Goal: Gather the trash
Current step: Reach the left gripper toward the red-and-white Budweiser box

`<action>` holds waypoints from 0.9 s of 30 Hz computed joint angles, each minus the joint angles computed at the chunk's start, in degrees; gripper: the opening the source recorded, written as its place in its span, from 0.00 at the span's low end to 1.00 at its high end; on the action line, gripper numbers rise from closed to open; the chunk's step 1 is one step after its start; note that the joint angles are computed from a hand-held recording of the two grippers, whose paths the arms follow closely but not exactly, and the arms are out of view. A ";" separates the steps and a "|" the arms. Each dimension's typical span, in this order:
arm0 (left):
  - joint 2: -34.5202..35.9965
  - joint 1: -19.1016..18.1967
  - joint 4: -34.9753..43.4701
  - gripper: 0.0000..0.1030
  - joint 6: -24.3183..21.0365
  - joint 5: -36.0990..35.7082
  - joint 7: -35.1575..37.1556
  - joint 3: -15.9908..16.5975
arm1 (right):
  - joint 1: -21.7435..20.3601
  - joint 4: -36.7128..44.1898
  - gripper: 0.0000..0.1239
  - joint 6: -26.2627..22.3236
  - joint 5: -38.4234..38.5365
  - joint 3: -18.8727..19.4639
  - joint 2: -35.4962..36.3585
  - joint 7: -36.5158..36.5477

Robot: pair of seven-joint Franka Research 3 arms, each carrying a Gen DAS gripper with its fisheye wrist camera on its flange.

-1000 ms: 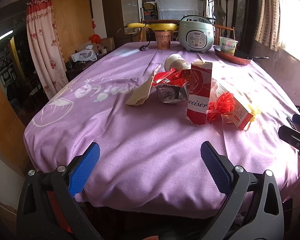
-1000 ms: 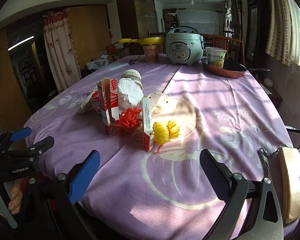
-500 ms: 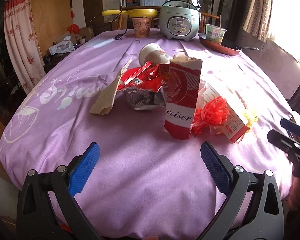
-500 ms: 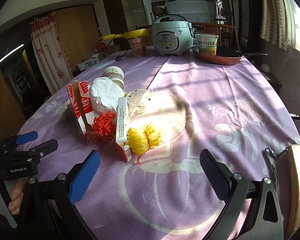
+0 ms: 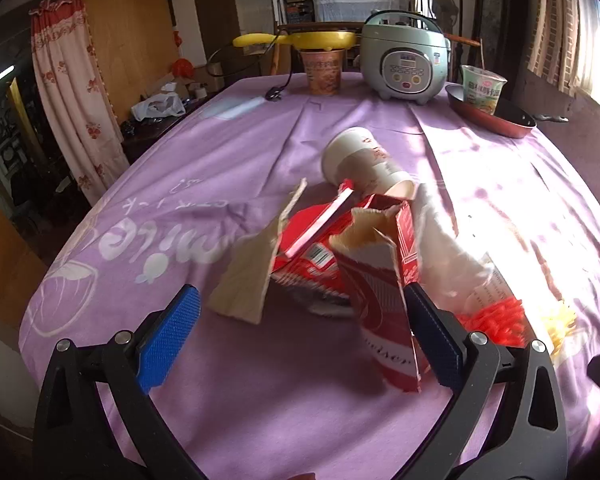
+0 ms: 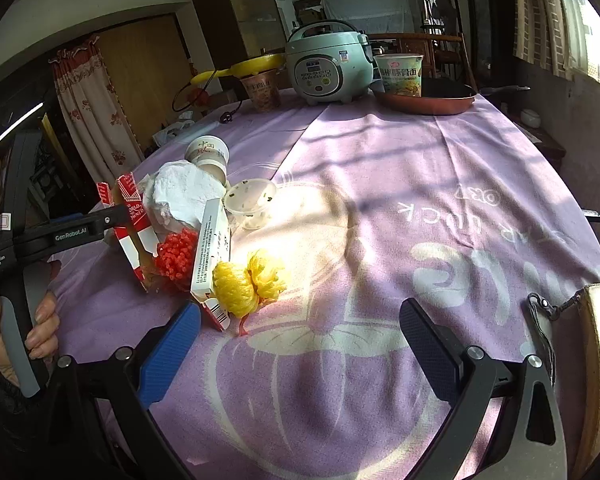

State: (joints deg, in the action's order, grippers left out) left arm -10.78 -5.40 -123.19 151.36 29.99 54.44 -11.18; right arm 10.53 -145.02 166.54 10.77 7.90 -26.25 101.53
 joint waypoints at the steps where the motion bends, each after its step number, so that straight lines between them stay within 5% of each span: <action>1: -1.71 0.51 -2.04 0.94 0.20 0.23 -0.10 0.61 | 0.81 0.17 0.79 0.41 0.69 -0.85 0.42 -0.71; 7: -8.30 -0.26 -10.34 0.94 0.12 -10.85 6.14 5.76 | 6.89 2.87 0.79 1.88 7.83 -5.62 4.17 -7.33; 12: -7.38 -4.48 -10.68 0.94 2.74 -24.05 15.67 7.99 | 2.42 3.39 0.79 2.82 4.54 -1.07 5.03 -5.30; 17: -3.38 -1.25 -7.21 0.94 0.63 -17.23 12.64 2.38 | 6.82 2.95 0.79 4.21 8.96 -5.03 5.19 -9.16; 27: -3.71 3.33 -6.79 0.94 -6.28 -4.69 6.24 2.02 | 19.31 3.31 0.79 5.22 31.73 -16.46 4.79 -25.50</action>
